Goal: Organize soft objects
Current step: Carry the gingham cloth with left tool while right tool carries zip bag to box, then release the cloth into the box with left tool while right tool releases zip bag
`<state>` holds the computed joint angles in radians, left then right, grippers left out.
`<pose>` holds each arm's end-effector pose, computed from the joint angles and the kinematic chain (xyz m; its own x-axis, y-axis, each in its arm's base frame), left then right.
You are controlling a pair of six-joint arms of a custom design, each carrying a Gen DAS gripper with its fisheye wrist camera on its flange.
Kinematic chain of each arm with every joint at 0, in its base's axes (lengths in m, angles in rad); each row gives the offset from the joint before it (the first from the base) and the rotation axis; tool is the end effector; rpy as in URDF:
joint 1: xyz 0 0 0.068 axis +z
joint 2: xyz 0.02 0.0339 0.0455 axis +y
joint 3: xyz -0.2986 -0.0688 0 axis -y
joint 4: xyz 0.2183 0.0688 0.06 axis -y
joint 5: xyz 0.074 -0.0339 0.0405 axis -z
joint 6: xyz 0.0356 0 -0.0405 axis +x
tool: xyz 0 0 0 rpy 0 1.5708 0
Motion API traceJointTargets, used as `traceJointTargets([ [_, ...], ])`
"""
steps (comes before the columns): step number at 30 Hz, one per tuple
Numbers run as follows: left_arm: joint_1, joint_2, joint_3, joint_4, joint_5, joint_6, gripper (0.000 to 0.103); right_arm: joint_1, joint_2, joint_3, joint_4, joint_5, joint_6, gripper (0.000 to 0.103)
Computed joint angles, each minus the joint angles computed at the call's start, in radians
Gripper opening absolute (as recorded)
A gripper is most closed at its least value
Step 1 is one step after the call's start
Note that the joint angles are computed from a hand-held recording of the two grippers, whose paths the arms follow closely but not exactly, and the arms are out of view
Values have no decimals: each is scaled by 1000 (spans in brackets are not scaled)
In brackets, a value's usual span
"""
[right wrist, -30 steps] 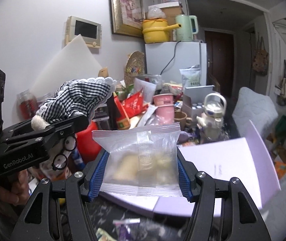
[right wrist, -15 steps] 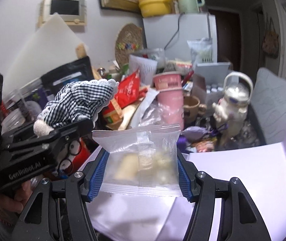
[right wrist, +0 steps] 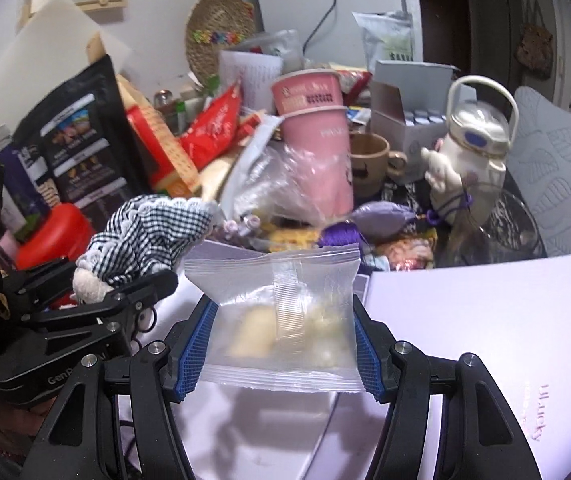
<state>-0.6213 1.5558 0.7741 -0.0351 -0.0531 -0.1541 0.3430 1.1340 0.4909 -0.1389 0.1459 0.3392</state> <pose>0.2350 -0.1659 0.2210 -0.6704 0.2914 -0.6824 0.4542 0.8884 -0.0668 0.1730 0.0563 0.2242 -0.7042 0.0981 -0.7032 -0.0014 0.9902 0.1395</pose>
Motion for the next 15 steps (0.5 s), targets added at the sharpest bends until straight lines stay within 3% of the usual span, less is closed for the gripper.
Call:
traceJointTargets([
  [10, -17, 91, 37, -26, -54, -5, 48, -27, 85, 2, 16, -25, 9, 64],
  [15, -4, 105, 51, -48, -16, -14, 52, -11, 120, 8, 19, -15, 16, 64],
])
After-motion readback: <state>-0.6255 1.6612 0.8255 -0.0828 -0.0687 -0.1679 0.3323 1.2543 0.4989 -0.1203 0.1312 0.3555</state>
